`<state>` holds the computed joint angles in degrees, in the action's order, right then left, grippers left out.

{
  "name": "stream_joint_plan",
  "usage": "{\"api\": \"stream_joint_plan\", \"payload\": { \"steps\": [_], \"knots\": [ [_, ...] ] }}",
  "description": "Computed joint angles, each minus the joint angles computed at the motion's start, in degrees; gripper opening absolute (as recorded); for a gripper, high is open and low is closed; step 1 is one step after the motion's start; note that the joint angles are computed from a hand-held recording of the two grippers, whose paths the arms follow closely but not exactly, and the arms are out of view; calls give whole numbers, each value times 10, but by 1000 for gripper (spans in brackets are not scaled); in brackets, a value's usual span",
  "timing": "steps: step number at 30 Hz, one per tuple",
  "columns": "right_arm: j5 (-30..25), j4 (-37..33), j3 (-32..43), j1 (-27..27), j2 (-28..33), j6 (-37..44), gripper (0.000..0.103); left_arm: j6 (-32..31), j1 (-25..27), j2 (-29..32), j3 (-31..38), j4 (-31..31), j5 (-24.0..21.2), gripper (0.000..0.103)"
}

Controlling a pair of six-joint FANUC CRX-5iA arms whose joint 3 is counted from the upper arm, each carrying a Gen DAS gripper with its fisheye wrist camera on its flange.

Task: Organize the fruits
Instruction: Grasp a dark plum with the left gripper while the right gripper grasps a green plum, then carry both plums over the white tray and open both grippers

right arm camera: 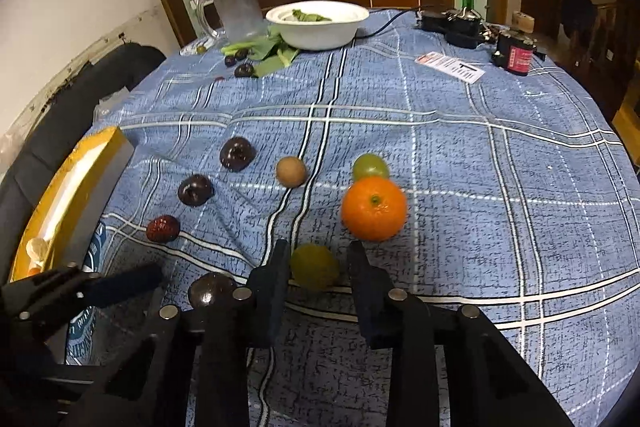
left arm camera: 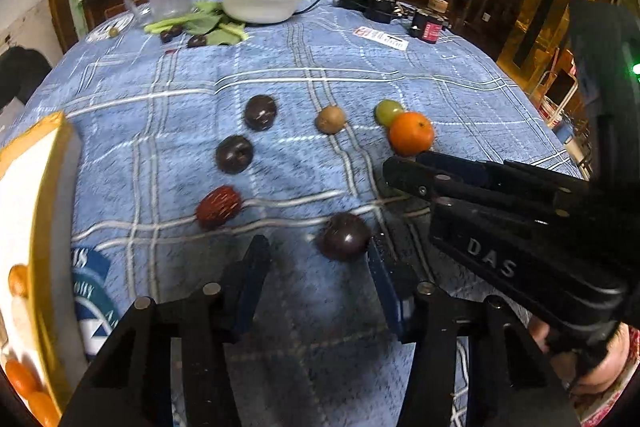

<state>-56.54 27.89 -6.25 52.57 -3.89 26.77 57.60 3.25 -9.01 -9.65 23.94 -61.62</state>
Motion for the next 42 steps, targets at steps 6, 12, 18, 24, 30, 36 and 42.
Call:
{"api": "stream_joint_plan", "payload": {
  "steps": [6, 12, 18, 24, 30, 36, 42],
  "knots": [
    [17, 22, -24, -1, -20, -42, 25, 20, -42, 7, 13, -61, 31, 28],
    [32, 14, -30, -4, -29, -44, 20, 18, -22, -10, 0, -39, 24, 24],
    [100, -19, -64, -31, -67, -80, 20, 9, 25, -47, -26, -3, 17, 24],
    [97, -24, -63, -30, -67, -83, 48, -1, 55, -71, -42, 10, 6, 25],
    [19, -2, -18, -3, -16, -28, 63, -8, 78, -88, -53, 19, 0, 25],
    [-18, 23, 0, 14, 11, -4, 26, -15, 109, -103, -62, 34, -10, 25],
    [-17, 23, 2, 31, -1, -25, 26, -34, 168, -124, -72, 64, -27, 25]
  ]
}}
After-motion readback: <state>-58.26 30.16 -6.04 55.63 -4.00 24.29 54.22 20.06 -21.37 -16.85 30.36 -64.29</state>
